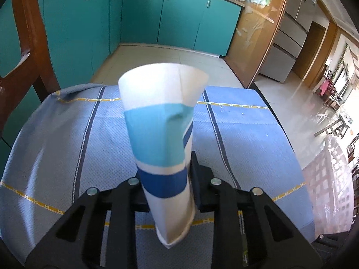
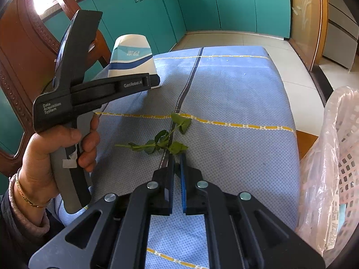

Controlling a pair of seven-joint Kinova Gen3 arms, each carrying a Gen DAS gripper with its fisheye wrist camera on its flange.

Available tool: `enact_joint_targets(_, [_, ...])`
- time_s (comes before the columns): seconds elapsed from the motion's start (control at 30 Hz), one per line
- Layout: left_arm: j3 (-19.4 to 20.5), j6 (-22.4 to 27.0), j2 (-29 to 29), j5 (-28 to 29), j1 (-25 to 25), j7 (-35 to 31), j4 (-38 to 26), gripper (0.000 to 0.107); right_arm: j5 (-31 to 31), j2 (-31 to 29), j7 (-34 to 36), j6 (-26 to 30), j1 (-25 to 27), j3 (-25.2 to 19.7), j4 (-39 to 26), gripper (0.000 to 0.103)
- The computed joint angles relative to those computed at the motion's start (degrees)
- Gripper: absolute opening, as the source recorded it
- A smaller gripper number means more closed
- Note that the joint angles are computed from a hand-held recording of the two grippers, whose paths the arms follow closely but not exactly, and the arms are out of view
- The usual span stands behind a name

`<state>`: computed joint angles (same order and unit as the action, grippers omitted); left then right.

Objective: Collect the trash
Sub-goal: 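Grasp the green leafy sprig with the right gripper and lift it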

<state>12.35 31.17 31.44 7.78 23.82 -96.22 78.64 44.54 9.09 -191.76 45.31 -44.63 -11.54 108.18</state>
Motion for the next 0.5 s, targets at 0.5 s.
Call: enact_joint_targets(0.5, [6.9,-15.3,-14.3,7.9,-10.7,-8.2,18.6,0.026,1.1,-1.7,-1.0,1.8,0.0,-1.1,0.8,0.006])
